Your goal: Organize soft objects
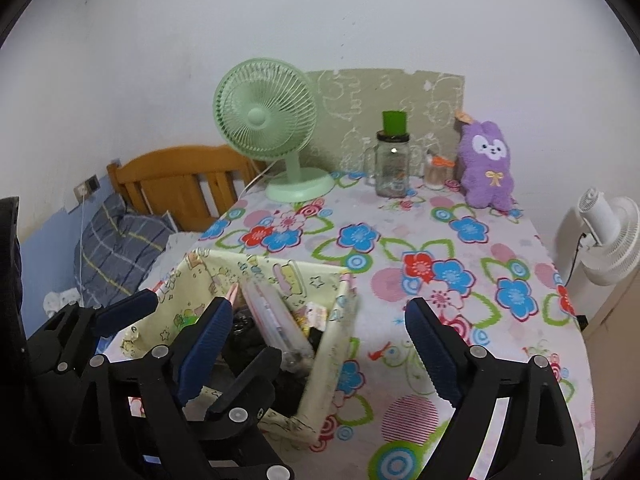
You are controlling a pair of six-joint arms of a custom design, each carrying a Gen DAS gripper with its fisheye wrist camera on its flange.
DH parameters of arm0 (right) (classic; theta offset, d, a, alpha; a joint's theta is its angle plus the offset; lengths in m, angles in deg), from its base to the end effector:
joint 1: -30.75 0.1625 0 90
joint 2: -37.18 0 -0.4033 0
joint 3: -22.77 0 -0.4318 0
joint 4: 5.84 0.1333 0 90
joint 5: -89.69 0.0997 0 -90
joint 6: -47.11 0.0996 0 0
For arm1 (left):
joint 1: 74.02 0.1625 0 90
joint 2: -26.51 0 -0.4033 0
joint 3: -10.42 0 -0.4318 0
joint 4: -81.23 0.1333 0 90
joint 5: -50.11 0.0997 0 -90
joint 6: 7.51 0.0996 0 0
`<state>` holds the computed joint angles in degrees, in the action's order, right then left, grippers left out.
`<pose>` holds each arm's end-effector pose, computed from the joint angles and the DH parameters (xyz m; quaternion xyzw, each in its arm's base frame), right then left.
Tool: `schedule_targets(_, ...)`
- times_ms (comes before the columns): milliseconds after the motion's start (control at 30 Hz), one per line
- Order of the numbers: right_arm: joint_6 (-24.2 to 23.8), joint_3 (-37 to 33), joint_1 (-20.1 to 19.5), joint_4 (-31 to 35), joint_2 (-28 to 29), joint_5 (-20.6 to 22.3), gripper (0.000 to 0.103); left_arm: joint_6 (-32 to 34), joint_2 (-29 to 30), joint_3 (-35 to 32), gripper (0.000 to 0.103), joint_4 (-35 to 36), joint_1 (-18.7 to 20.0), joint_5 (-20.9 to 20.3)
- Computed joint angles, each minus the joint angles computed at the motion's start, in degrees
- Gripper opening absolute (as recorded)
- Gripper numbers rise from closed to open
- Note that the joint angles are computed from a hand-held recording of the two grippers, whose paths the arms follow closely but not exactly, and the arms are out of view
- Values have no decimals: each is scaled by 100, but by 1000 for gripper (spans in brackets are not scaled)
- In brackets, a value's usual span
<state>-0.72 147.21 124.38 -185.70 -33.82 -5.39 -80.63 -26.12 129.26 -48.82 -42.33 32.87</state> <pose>0.1576 -0.5187 0.1764 0.3995 -0.8609 0.2734 0.1565 -0.3016 -0.4546 0.0175 0.0320 0.7950 -0.4517 0.4037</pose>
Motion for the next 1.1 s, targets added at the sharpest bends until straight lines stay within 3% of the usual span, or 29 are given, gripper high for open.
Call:
schedule_targets(367, 88, 204, -224, -100, -637, 313, 92, -108, 200, -277, 103, 209, -292, 236)
schedule_targets(567, 28, 371, -317, -395, -984, 454, 98, -221, 323, -450, 103, 405, -448, 367)
schedule_targets(1100, 171, 628, -758, -677, -1818, 830, 102, -957, 571, -872, 103, 1440, -841, 644)
